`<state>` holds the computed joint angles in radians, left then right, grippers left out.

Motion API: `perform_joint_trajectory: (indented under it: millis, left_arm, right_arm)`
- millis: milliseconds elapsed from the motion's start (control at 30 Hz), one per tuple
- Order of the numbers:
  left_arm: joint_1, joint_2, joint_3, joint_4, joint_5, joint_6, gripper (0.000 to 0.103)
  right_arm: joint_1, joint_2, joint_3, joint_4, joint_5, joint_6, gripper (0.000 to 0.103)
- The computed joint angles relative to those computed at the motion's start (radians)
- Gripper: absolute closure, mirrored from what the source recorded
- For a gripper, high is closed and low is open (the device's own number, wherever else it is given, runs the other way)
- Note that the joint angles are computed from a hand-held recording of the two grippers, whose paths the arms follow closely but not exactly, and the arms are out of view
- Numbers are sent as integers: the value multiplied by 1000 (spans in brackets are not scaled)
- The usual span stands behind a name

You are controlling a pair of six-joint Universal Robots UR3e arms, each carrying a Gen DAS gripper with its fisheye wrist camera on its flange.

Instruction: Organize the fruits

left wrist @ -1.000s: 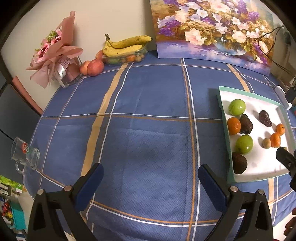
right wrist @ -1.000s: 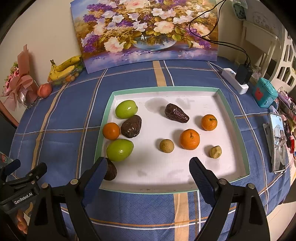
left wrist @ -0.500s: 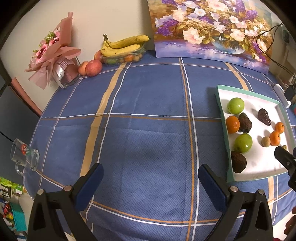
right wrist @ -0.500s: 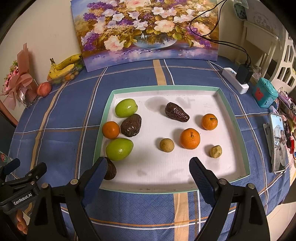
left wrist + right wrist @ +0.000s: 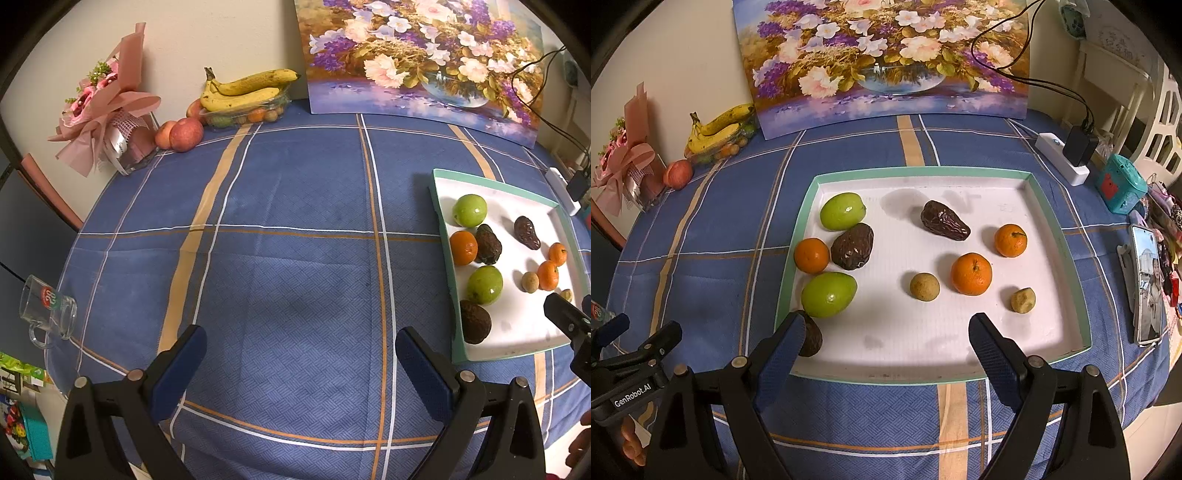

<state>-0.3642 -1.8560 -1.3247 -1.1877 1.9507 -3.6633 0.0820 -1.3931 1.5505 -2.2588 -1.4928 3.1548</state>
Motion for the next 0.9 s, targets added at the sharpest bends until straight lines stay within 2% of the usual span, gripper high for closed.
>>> perform_joint_trajectory:
  millis: [600,900]
  left_arm:
    - [12,15,-23,22,-24,-8,0]
    - [-8,6,-9,26,2,0,0]
  right_arm:
    - [3,1,-2,3,-3,1,13]
    - [-1,3,-1,7,-4,-9,13]
